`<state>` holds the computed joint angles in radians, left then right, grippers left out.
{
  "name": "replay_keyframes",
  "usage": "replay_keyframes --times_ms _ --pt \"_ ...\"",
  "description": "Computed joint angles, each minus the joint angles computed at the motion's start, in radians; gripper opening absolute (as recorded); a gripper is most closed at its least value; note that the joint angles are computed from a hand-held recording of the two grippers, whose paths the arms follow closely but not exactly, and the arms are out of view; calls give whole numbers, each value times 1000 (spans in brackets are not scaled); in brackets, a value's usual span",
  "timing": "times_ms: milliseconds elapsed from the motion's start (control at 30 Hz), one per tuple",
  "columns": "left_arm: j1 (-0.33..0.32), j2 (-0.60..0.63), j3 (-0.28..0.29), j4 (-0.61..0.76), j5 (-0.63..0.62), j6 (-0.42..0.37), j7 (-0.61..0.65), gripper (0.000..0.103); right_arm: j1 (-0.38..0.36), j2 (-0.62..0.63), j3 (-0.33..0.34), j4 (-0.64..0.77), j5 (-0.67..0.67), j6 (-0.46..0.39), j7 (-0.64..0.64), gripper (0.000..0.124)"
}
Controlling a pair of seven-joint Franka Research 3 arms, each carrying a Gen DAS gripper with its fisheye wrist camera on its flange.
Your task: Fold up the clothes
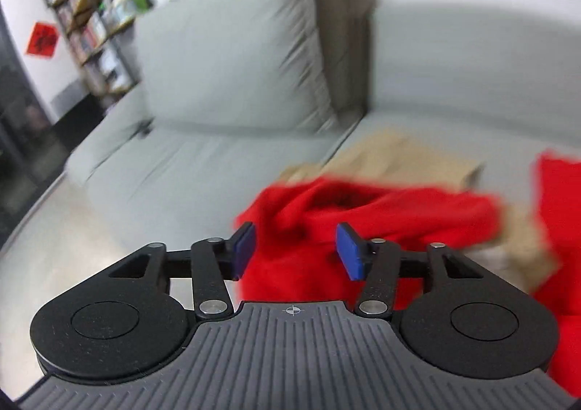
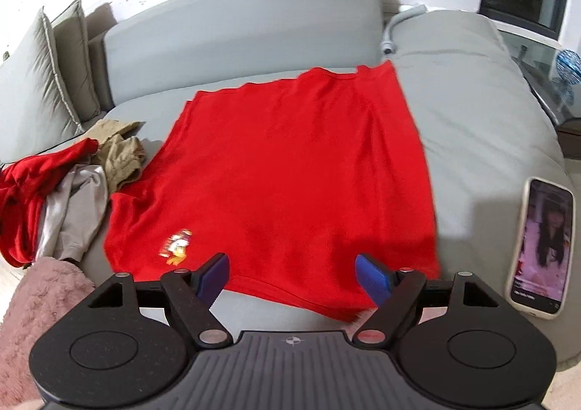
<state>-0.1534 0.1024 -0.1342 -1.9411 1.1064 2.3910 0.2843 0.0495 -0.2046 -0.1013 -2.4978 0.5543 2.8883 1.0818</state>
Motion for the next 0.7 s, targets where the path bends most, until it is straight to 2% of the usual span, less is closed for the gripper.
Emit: replay_keyframes --times_ms 67,133,200,333,400,467,533,567,667,700 --pt "-8 -40 0 -46 -61 107 78 66 0 11 -8 2 15 -10 0 78" --pt "25 -46 -56 -108 -313 288 303 66 14 20 -15 8 53 -19 -27 78" --pt "1 -6 -63 -114 -487 327 421 65 30 22 -20 10 94 -25 -72 77" --pt "-41 81 -61 -70 -568 318 442 50 53 16 -19 4 154 -34 -178 77" --pt "-51 121 -56 -43 -604 326 451 49 51 21 -15 6 160 -38 -195 77" --pt "-67 148 -55 -9 -630 307 456 51 45 28 -9 11 158 -46 -196 77" --pt "-87 197 -48 55 -648 257 446 61 34 42 0 22 142 -61 -170 77" --pt "-93 220 -46 86 -667 231 433 62 30 48 3 27 134 -66 -160 77" --pt "-77 306 -56 183 -775 191 432 66 25 62 15 35 116 -69 -139 77" --pt "-68 328 -60 200 -812 200 428 66 23 66 16 38 110 -73 -134 77"
